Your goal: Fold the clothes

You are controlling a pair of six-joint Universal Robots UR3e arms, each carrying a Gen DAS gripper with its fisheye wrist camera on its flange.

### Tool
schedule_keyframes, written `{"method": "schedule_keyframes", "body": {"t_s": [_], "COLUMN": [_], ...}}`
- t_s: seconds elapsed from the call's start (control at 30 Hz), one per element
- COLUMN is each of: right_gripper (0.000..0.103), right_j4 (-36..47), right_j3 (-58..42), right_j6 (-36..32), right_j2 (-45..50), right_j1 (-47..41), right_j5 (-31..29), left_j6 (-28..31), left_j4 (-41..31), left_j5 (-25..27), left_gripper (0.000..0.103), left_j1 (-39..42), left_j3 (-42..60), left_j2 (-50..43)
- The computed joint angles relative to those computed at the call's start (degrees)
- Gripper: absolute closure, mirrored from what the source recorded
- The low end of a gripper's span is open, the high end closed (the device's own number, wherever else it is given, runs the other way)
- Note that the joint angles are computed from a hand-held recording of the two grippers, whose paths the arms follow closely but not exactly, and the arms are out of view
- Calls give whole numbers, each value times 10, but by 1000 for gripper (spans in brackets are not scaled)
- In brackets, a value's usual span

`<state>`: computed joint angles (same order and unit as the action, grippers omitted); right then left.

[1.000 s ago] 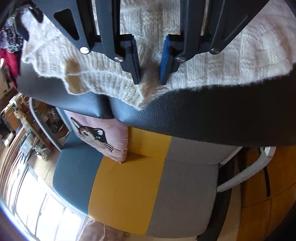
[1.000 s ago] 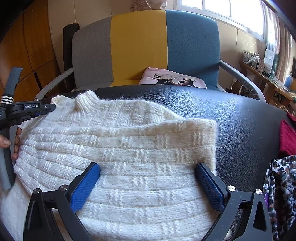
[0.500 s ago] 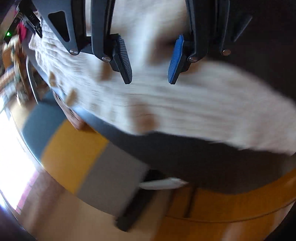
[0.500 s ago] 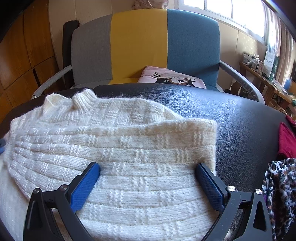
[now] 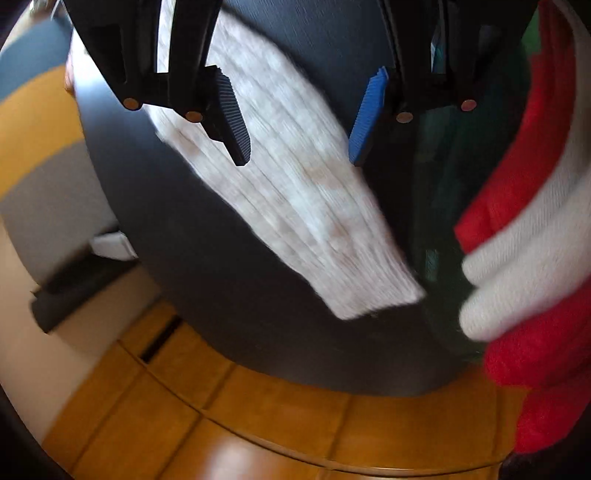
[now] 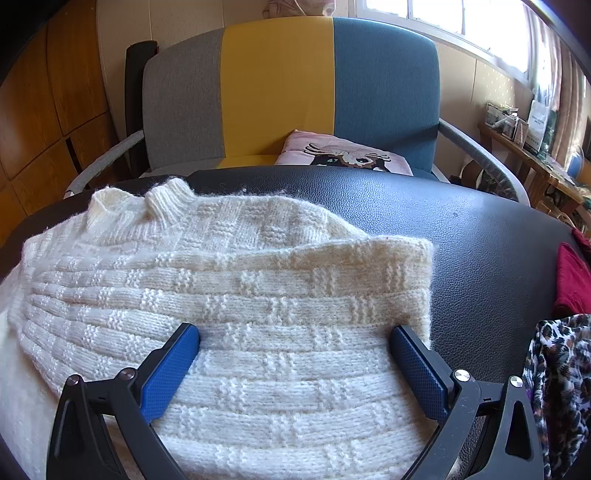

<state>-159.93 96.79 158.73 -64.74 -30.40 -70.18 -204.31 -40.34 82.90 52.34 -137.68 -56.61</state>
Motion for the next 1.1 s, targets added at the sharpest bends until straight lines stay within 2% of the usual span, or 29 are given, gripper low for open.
{"method": "schedule_keyframes", "body": {"t_s": [0.13,0.27,0.33,0.37,0.43,0.47,0.5,0.63,0.73,0.8,0.93,1.1], "right_gripper": [0,0,0,0,0,0,0,0,0,0,0,0], "right_j4": [0,2,4,6,6,6,5,3,3,3,1,1], "right_j3": [1,0,-2,-3,-4,-4,-4,-3,-1,-1,1,0], "right_j6": [-2,-4,-5,-5,-4,-4,-3,-3,-3,-4,-4,-4], "right_j2": [1,1,2,2,2,3,3,2,1,1,0,1], "right_j1": [-4,-6,-5,-5,-4,-3,-3,-2,-2,-2,-2,-2], "right_j5": [5,7,7,6,5,5,5,4,4,3,2,3], "left_j6": [-20,-34,-38,-31,-10,3,17,30,40,31,20,-24], "left_j4": [52,82,95,102,112,111,106,60,30,61,119,242], "left_j5": [79,189,223,217,186,160,129,9,-45,-45,-76,-39], "left_gripper": [44,43,43,43,59,84,91,92,92,92,92,92], "left_j1": [-54,-143,-167,-161,-134,-115,-95,-11,19,-17,-79,-263], "left_j3": [29,58,56,46,21,11,1,-41,-61,-61,-41,22], "left_j2": [-86,-159,-172,-163,-132,-114,-96,-1,64,62,34,-94]}}
